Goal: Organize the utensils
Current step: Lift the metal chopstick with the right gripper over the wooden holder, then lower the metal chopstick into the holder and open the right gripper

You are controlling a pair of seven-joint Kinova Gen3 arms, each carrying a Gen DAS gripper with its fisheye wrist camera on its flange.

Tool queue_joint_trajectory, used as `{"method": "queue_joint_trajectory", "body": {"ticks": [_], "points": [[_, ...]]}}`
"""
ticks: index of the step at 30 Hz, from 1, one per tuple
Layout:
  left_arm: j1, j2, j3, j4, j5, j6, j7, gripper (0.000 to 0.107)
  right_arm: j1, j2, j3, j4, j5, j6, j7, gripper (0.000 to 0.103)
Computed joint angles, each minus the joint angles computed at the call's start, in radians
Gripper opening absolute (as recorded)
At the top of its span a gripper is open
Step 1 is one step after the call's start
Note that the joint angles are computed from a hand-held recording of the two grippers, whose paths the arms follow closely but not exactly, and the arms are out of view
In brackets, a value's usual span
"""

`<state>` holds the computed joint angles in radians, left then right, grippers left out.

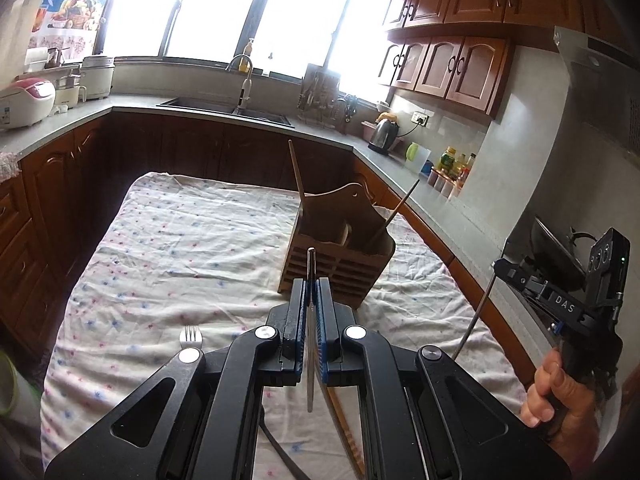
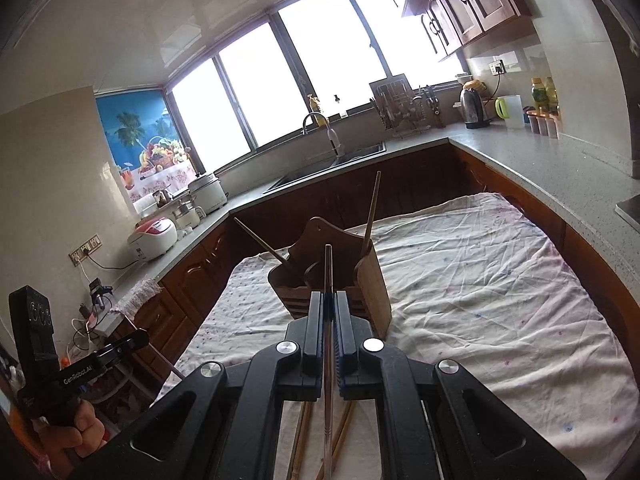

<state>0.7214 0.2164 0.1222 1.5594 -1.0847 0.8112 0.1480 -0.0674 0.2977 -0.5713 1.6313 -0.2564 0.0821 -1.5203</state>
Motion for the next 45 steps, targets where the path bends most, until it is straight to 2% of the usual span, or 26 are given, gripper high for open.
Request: {"method": "queue_joint_trajectory", "body": {"ticks": [10, 21, 26, 31, 37, 42, 45], "points": [[-0.007, 0.002, -0.006, -0.018, -0.025, -0.009, 0.005, 0.004, 0.008, 0.014, -0.004, 0.011, 0.062, -0.07, -0.09, 0.005], [-0.038, 0.016, -0.031, -0.082, -0.027, -0.048, -0.05, 0.004, -0.068, 0.053, 0.078, -0.046, 0.177, -0.127, -0.22, 0.005], [-0.052, 0.028, -0.058, -0.13, -0.041, -0.071, -0.085, 0.004, -0.102, 0.093, 0.109, -0.119, 0.238, -0.147, -0.264, 0.005], [-0.064, 0.05, -0.089, -0.194, -0.07, -0.093, -0.116, 0.004, -0.19, 0.131, 0.216, -0.212, 0.258, -0.163, -0.298, 0.005], [-0.084, 0.098, -0.137, -0.284, -0.068, -0.14, -0.165, 0.004, -0.269, 0.186, 0.31, -0.325, 0.261, -0.175, -0.313, 0.005], [-0.09, 0.159, -0.199, -0.336, -0.049, -0.192, -0.174, 0.004, -0.38, 0.235, 0.452, -0.391, 0.227, -0.196, -0.299, 0.005], [-0.09, 0.195, -0.23, -0.351, -0.021, -0.211, -0.176, 0.004, -0.421, 0.267, 0.511, -0.402, 0.198, -0.224, -0.288, 0.005]]}}
